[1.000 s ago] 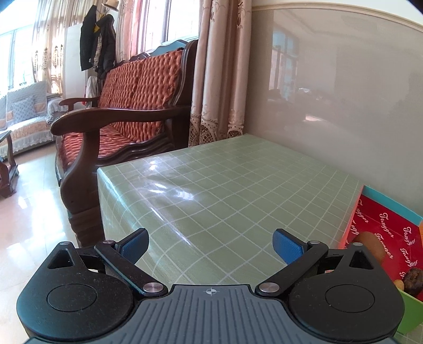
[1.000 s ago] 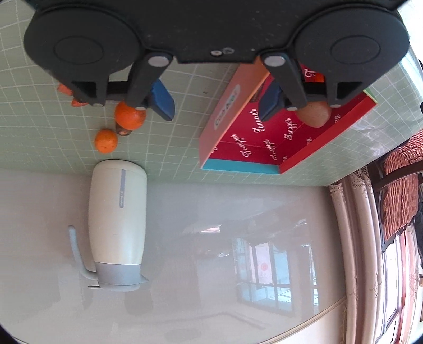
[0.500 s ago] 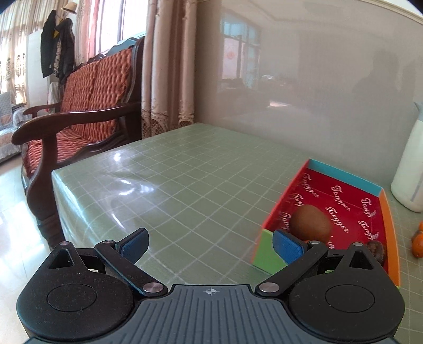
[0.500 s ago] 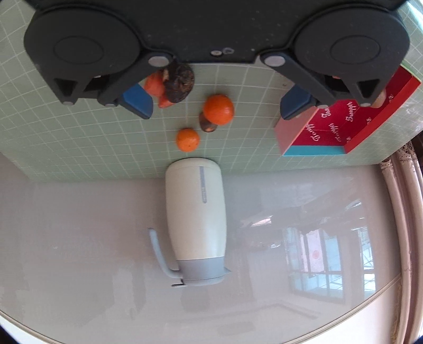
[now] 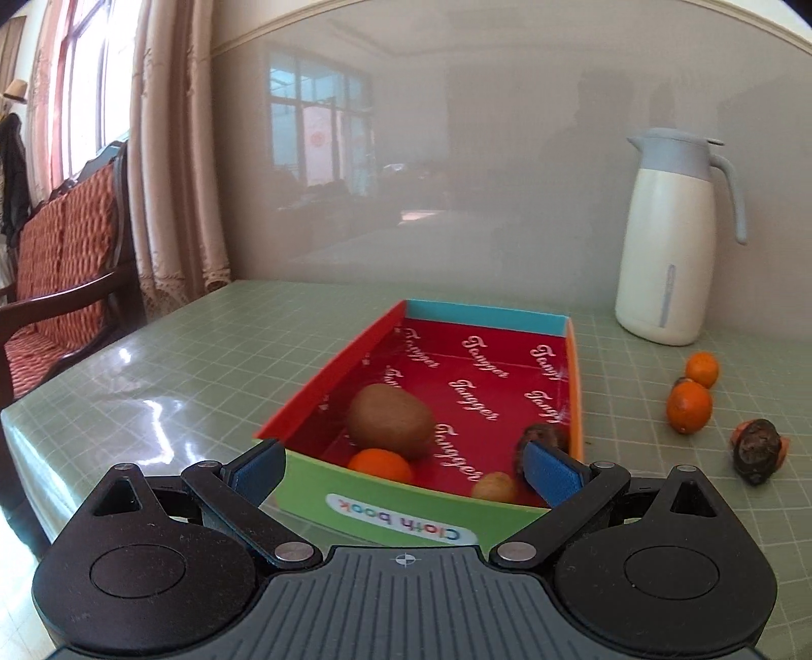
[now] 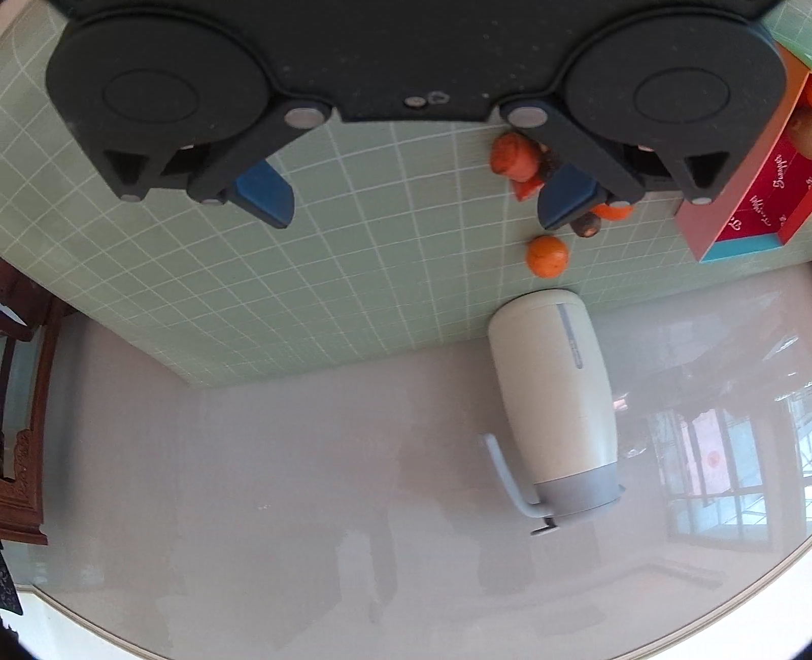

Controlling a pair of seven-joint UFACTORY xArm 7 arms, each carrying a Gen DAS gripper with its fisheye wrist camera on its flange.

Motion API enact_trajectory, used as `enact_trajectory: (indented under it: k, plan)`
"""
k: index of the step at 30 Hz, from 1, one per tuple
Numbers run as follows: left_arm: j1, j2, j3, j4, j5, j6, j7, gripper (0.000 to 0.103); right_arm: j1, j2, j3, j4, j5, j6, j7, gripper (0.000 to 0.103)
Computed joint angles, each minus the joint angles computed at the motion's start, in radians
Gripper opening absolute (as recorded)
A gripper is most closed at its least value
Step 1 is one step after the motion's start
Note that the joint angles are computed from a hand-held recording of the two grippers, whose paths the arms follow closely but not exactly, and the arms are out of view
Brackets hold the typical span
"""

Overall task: Organize fruits
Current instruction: 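Move the left gripper back toward the dark fruit beside the carrot slices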

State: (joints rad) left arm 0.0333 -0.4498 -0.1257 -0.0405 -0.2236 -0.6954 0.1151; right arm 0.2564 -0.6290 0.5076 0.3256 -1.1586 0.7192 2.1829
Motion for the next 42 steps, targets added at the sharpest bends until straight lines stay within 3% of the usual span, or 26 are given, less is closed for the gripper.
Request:
enact_trajectory:
  k: [4,8,15,16,18,19,24,29,35,37,42]
  plan:
    - [-0.047,0.009,-0.021,-0.009,0.033,-0.016,-0.009,0.099,0.024,-0.075,-0.018,-0.055,0.055,0.016,-0.041,0.103]
    - [-0.102,0.040,-0.002,0.008,0.107,-0.007,-0.020,0.099,0.030,-0.157,-0.012,-0.109,0.123,0.032,-0.078,0.103]
    - [-0.168,0.101,-0.039,0.039,0.126,-0.011,-0.018,0.099,0.018,-0.281,0.003,-0.188,0.236,0.024,-0.151,0.103]
    - [-0.181,0.112,-0.057,0.044,0.098,-0.016,-0.009,0.100,0.018,-0.296,0.008,-0.196,0.254,0.028,-0.163,0.103]
    - [-0.171,0.153,-0.160,0.065,-0.039,-0.045,0.041,0.100,0.023,-0.333,0.015,-0.216,0.288,0.032,-0.185,0.103]
    - [-0.181,0.167,-0.167,0.076,-0.067,-0.048,0.057,0.100,0.025,-0.351,0.018,-0.226,0.305,0.034,-0.195,0.103]
    - [-0.232,0.179,-0.134,0.093,-0.100,-0.051,0.047,0.100,0.034,-0.435,0.031,-0.268,0.371,0.034,-0.248,0.103]
    - [-0.277,0.210,-0.146,0.082,-0.146,-0.185,0.080,0.100,0.035,-0.495,0.043,-0.298,0.417,0.019,-0.281,0.103]
    - [-0.343,0.221,-0.145,0.129,-0.102,-0.115,0.064,0.099,0.005,-0.522,0.061,-0.309,0.444,-0.034,-0.308,0.103]
    - [-0.359,0.249,-0.159,0.151,-0.121,-0.119,0.074,0.095,-0.013,-0.518,0.071,-0.306,0.444,-0.058,-0.316,0.103]
    - [-0.390,0.297,-0.156,0.215,-0.171,-0.051,0.085,0.074,-0.035,-0.533,0.082,-0.313,0.458,-0.089,-0.332,0.103]
